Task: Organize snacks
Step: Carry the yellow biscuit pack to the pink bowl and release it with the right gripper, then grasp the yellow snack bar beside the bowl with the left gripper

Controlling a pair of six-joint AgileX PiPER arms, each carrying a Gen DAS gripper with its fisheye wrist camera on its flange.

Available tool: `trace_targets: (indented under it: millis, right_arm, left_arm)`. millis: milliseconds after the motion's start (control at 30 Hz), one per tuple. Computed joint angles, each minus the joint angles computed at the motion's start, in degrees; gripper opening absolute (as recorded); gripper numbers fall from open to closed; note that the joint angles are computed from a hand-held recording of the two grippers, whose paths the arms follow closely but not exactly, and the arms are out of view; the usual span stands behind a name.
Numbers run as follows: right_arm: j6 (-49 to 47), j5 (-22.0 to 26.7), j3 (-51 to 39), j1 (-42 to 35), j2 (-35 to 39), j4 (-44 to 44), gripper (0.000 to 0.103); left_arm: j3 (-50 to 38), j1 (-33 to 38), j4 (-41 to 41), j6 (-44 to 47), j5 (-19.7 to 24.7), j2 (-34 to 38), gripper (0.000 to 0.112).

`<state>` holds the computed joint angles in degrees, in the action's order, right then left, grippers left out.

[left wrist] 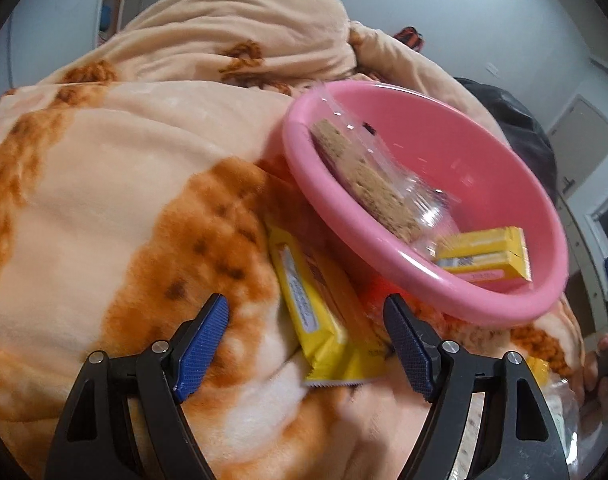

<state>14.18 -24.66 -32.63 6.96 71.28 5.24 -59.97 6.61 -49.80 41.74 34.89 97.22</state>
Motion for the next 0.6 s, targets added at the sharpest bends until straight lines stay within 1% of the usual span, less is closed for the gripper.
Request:
trace_targets:
  millis: [33,67,100,133,167,233,267,367,433,533,567,600]
  right_arm:
    - [4.22,-0.69,0.47,-1.43,0.10,-2.51,0.103]
    - [7.00,-0.69,0.43,-2.22,0.52,-3.73,0.103]
    - [10.17,-0.34,0.13,-3.00,1.28,-5.36,0.103]
    - [14.64,0.50,-0.52,-4.12,2.18,-8.58,0.103]
    - [19.46,1.19,-1.25,-5.24,3.08,-12.35,0.103]
    - [26.30,1.20,-1.74,-6.74,4.12,-17.96,0.103]
    - [27.99,1.08,-1.99,-7.13,4.54,-19.10,0.103]
    - [31.08,0.51,-1.53,-7.84,4.60,-21.72,0.103]
    - [33.12,0.50,-1.75,-8.44,5.15,-23.62,0.103]
    - [35.65,0.83,-1.56,-9.08,5.23,-25.87,0.103]
    - [36.34,0.83,-1.41,-9.25,5.16,-26.38,0.103]
    - [37.39,0.82,-1.33,-9.56,5.14,-27.25,0.103]
  left_arm:
    - [-0.43,0.93,-1.23,0.84,2.50,0.47,0.062]
    - [-1.44,2.19,-2.28,1.09,5.92,1.62,0.049]
    - [-2.51,3.40,-2.89,0.68,9.06,2.96,0.040]
    - [-3.02,4.18,-2.79,-0.26,10.46,3.69,0.037]
    - [-3.21,4.70,-3.16,-0.66,10.97,3.98,0.033]
    - [-4.38,5.60,-3.95,-2.15,13.09,5.13,0.031]
    - [-5.07,5.72,-3.89,-3.30,13.66,5.71,0.030]
    - [-7.81,5.30,-4.11,-6.03,15.39,8.49,0.030]
    - [-11.08,4.18,-1.84,-10.13,16.45,11.29,0.030]
    - [-14.18,3.72,-0.71,-13.32,17.60,14.20,0.030]
    - [-14.83,3.74,-0.60,-14.18,17.92,14.90,0.028]
    - [-15.02,3.98,-0.80,-14.41,18.27,15.29,0.019]
